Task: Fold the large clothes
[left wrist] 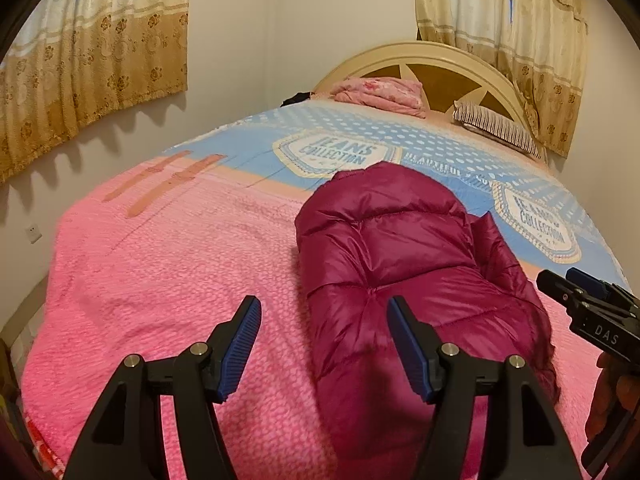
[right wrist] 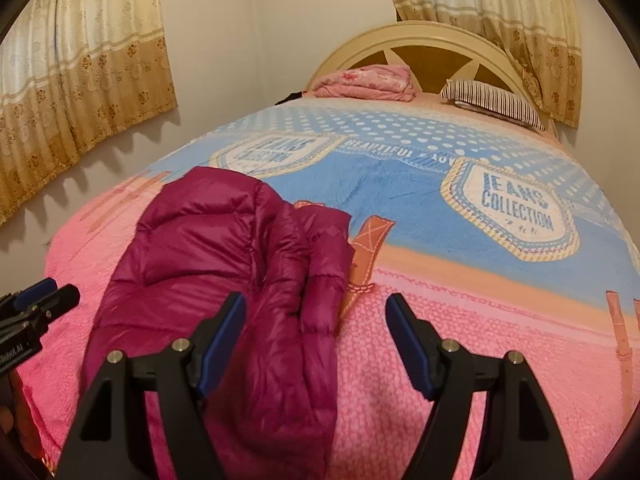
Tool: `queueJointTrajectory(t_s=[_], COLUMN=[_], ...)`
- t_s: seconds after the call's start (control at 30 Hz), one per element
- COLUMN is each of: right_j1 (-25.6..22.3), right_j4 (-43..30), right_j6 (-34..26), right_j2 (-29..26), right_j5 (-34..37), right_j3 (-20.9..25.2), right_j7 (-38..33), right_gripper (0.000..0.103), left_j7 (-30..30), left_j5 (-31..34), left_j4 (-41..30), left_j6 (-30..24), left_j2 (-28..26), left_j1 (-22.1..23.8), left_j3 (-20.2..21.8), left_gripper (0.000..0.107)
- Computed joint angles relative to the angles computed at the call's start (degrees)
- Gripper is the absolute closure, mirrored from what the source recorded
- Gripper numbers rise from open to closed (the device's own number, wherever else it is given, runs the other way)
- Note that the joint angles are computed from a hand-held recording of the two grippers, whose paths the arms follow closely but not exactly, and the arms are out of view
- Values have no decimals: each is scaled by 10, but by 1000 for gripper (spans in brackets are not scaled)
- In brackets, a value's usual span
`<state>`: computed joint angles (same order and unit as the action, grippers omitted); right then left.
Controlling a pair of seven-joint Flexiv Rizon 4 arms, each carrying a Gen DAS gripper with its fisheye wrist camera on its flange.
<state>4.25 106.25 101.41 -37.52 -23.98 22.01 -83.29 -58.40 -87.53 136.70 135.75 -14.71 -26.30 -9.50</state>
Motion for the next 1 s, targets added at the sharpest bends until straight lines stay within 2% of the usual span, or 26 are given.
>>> queueJointTrajectory(t_s=[0.27, 0.47, 1.0], right_j1=[-20, 13, 42], right_j4=[50, 83, 118], right_j6=[37, 75, 118], right_j2=[31, 61, 84], right_j5=[-10, -16, -39], right_j3=[9, -36, -85], right_j7=[3, 17, 41], right_gripper=[27, 23, 22], left_j7=[-26, -50, -54], left_j5=[5, 24, 36], left_j4=[32, 50, 55], left_j6=[29, 39, 59], left_j2=[25, 40, 54], left_j1=[-24, -33, -40], left_j3=[-4, -2, -2], left_gripper=[40, 40, 40])
